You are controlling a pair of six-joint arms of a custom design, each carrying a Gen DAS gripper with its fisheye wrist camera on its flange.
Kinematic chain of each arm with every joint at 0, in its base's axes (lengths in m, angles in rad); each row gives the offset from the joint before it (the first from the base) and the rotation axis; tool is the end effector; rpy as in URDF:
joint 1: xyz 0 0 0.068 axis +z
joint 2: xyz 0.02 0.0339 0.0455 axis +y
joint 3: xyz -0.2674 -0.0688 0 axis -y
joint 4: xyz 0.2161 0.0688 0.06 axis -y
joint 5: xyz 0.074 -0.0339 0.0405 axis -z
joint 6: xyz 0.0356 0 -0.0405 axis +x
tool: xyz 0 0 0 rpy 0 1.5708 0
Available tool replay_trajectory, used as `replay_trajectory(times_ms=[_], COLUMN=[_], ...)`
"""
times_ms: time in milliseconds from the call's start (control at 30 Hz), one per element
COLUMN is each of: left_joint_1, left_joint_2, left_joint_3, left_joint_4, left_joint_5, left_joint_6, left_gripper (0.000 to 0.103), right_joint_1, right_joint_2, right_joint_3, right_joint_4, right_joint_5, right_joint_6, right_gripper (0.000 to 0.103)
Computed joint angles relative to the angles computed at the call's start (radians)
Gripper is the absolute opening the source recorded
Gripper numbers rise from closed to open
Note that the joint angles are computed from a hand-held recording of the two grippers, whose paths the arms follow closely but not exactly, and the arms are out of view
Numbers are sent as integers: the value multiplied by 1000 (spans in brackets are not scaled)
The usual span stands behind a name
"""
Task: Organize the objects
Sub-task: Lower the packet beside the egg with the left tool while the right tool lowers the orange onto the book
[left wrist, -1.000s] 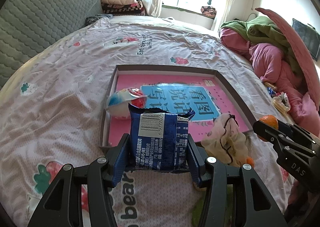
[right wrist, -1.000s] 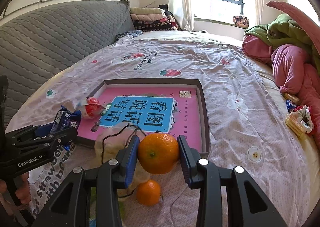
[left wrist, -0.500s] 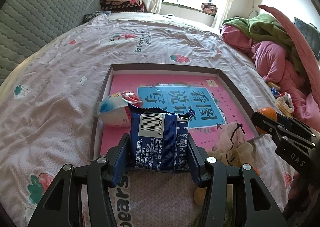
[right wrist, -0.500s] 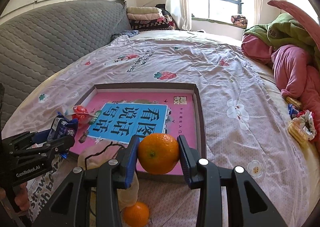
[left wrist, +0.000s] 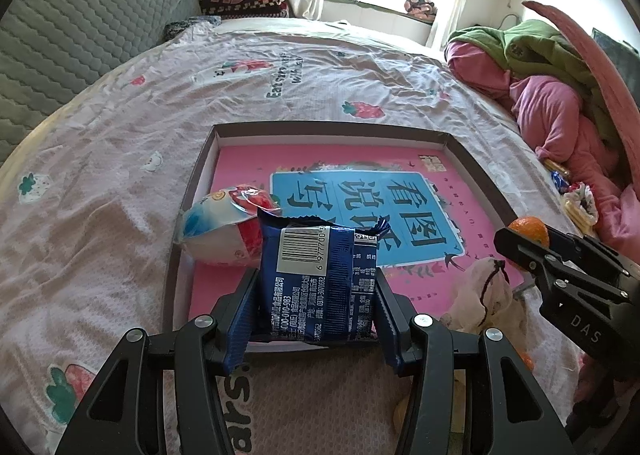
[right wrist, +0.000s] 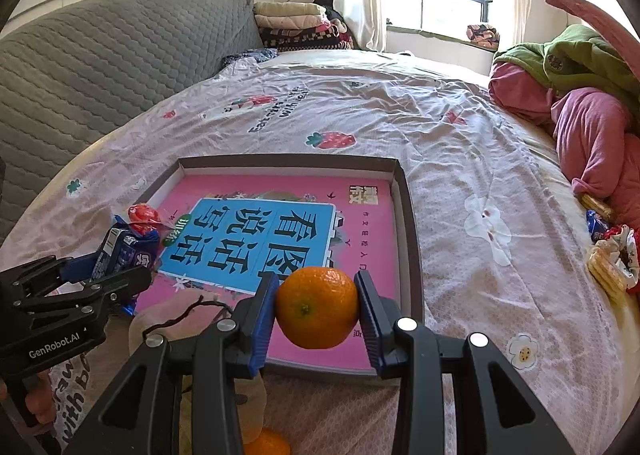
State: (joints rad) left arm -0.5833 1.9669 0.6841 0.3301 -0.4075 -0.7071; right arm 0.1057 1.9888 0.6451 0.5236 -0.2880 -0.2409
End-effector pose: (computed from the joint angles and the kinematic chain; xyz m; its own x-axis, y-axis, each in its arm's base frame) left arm 0.2614 -0.1556 0.0831 -0.7211 -0.2387 -0.6504 -0.2032 0.9704 -0.1309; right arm 0.3066 0.0427 0.0818 -0.6360 -0.2975 -0.7120 -0.4588 0.8877 0.0389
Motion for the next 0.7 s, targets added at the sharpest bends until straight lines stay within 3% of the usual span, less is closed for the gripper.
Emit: replay_trajectory(times_ms=[700], left_joint_1=[9], left_joint_2=[34], left_joint_3=[45], left_joint_4=[11], left_joint_5=[11], left_joint_6=[26], left_gripper=[54], right_joint_1=[10], right_joint_2=[83], right_joint_3=[55], right_joint_4=[-10], right_joint_5=[10], right_joint_6=[-9], right_gripper=[39])
